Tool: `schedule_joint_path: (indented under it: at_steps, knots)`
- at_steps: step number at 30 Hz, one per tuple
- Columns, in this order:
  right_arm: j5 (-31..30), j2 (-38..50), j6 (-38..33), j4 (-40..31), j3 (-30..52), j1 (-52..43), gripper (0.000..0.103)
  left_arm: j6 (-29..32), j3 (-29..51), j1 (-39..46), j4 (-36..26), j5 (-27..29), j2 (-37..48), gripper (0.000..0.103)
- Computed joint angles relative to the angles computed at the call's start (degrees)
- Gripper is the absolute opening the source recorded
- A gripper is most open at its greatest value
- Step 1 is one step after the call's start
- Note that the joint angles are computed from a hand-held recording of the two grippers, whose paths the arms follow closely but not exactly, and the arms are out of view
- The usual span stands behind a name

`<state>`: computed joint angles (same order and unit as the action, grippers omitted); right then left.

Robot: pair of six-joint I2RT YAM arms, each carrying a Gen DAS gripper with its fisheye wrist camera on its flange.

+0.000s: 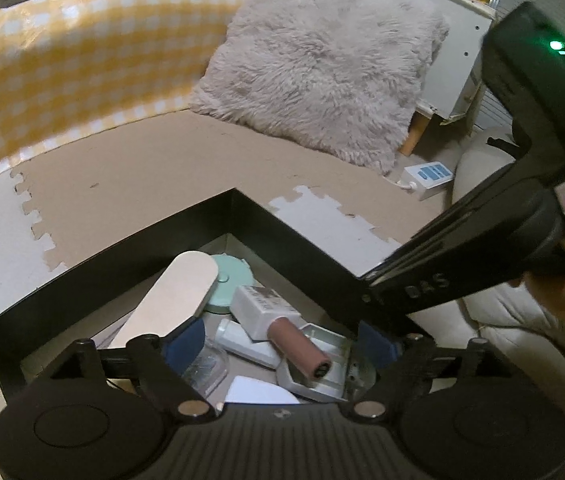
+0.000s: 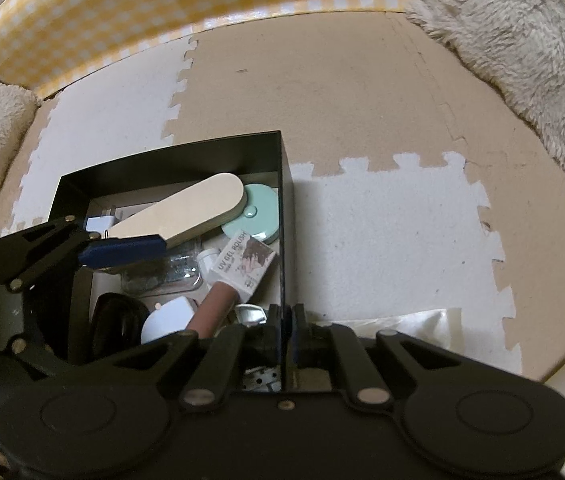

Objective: Organize rigid objects

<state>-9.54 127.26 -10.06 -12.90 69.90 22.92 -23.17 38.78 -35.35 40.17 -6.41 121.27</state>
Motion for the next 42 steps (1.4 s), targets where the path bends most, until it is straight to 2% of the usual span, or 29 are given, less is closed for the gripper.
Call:
schedule_joint_path:
  at_steps: [9,17,25,28,32,36,39,42]
  knots:
    - [0.0,0.0,-0.1,0.0,0.0,0.0,0.006,-3.1,-3.0,-3.2,-5.4,-3.5,-7.2,0.103]
    - [0.9,0.1,-1.0,-0.3,0.1,0.2,0.006,-8.4,-7.1,-7.0,-11.0,-8.7,-15.5,0.103]
    - [1.6,-7.4,-0.8,2.7,-6.5,0.3,0.022,-15.7,-11.7,-11.9,-18.4,-14.7,-25.9,0.103]
    - [2.2,-12.0,-0.7,2.6,-9.5,0.7,0.026,-18.9,-12.6,-14.6,-23.3,-18.7,-30.6,0.103]
    - [-0.2,-20.4,0.6,1.8,-14.1,0.8,0.031,-24.0,-12.6,-18.5,-31.5,-24.0,-36.7,0.103]
    - [-0.8,-29.8,1.3,2.0,-19.8,1.7,0.044,-29.7,-11.1,-22.8,-41.6,-29.8,-42.0,0.103]
    - [-0.6,-36.0,1.6,1.7,-23.5,2.5,0.047,-35.0,-10.6,-26.8,-47.9,-34.2,-45.9,0.103]
    - [-0.6,-42.3,2.8,1.1,-26.9,2.9,0.051,-42.8,-8.6,-31.4,-56.8,-39.4,-48.0,0.103]
